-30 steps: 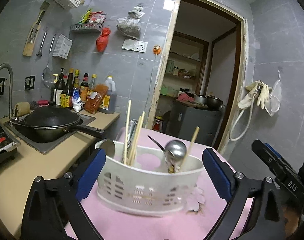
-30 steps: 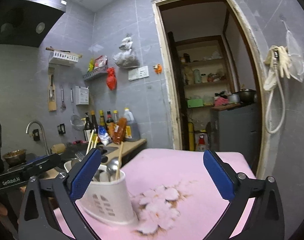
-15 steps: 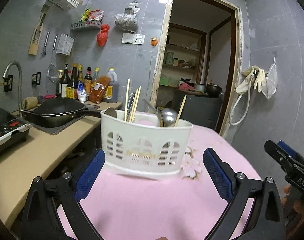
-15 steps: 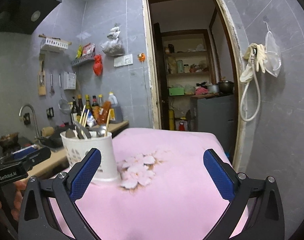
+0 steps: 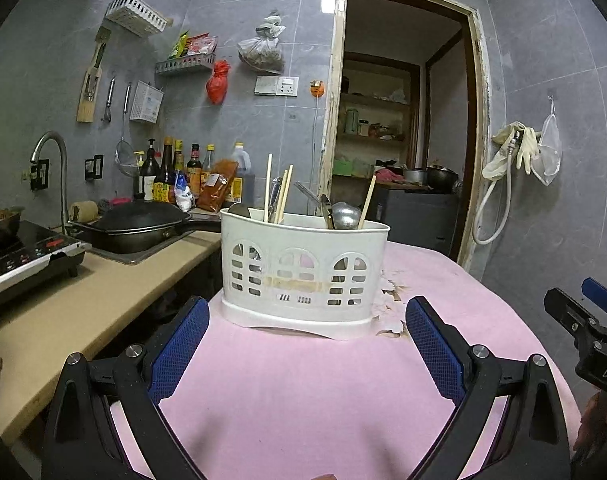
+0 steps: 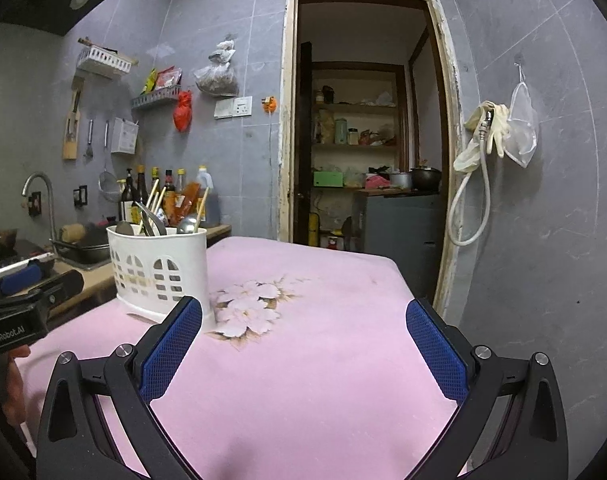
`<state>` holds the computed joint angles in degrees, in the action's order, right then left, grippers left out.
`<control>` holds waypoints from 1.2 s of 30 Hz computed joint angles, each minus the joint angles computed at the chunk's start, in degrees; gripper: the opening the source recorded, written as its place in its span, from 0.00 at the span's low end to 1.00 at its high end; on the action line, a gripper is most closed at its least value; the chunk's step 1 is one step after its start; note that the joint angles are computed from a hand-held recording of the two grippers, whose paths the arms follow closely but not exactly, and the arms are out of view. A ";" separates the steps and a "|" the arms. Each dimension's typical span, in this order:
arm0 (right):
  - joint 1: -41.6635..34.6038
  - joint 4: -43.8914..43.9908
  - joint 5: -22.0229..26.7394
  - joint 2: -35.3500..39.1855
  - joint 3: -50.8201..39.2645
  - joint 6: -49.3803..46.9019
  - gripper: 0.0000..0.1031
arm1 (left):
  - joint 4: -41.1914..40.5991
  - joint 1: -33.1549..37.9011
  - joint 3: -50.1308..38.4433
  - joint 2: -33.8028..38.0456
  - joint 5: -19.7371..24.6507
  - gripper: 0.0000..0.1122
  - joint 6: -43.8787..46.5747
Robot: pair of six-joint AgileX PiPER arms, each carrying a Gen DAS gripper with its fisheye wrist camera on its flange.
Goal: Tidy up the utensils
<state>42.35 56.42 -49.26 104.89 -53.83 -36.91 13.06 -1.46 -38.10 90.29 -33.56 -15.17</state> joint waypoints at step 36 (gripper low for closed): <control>-0.09 -0.14 -0.62 -0.02 1.04 2.43 1.00 | -3.77 -1.32 1.53 -0.37 -1.32 0.86 3.95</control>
